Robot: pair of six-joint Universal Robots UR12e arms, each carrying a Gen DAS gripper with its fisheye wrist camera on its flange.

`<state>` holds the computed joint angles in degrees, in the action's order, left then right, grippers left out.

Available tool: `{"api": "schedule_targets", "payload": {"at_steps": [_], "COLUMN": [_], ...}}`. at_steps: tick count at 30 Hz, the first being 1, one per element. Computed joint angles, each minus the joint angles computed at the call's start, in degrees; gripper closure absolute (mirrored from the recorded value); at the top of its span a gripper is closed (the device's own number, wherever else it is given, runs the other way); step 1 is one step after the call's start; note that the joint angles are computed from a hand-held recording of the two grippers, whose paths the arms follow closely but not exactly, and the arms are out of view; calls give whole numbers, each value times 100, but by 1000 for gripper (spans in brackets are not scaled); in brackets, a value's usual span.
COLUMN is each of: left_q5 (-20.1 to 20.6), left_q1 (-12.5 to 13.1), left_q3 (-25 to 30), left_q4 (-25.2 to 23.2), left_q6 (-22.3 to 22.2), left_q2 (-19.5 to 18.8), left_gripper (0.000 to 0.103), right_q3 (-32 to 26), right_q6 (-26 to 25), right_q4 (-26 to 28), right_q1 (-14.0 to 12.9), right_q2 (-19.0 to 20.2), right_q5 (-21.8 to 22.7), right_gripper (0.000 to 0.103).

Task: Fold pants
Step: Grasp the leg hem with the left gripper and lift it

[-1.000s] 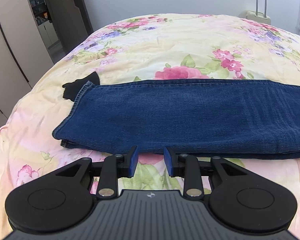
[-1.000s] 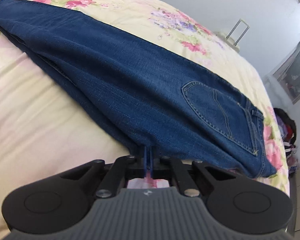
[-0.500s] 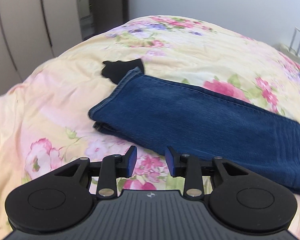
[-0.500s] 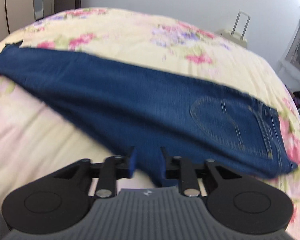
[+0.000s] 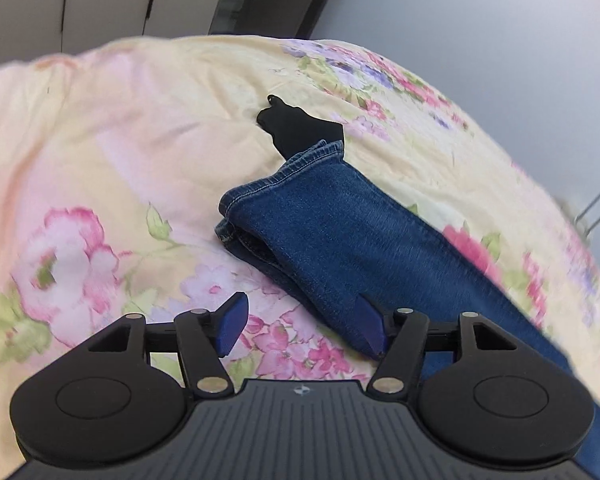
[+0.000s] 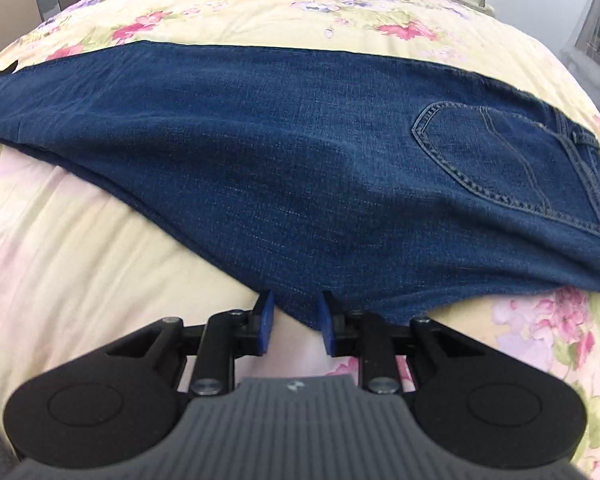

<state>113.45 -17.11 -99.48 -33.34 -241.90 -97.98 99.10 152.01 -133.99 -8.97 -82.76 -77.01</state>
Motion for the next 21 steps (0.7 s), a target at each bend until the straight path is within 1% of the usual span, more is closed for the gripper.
{"api": "schedule_targets", "payload": {"at_steps": [1,3,5,7,9,11,13,14,16,19,21], "left_q5": [-27,-30,-59,-86,-32,-83,-133,-126,-25,118,182], "left_q1": [12,23,49,81,109,171,239,265,303,355,378], "left_q3": [-89,-258,-390,-465,-488,-520,-554,-550,-479,-299,-197], "left_q4": [236,723,1090,1296,1264,1241,1268,1302,1282,989,807], "left_q6": [-98,-303,-562,-795,-1038,-1213,-1278,-1259,-1101,-841,-729], "left_q2": [17,30,26,6,-26,-64,-106,-142,-240,-367,-424], "left_gripper": [30,26,25,24,24,24,25,25,25,30,34], "right_q3": [-44,-101,-178,-320,-461,-599,-692,-680,-571,-411,-385], "right_q6": [71,241,281,246,328,591,688,712,799,923,998], "right_q4": [-18,-167,-441,-546,-623,-435,-264,-231,-286,-436,-495], "right_q1": [0,-11,47,139,247,295,359,374,346,292,277], "right_q2": [-11,-43,5,143,321,463,572,589,538,437,428], "right_q5": [16,271,418,526,475,523,319,265,306,364,311], "right_gripper": [88,90,89,90,89,90,90,90,90,90,90]}}
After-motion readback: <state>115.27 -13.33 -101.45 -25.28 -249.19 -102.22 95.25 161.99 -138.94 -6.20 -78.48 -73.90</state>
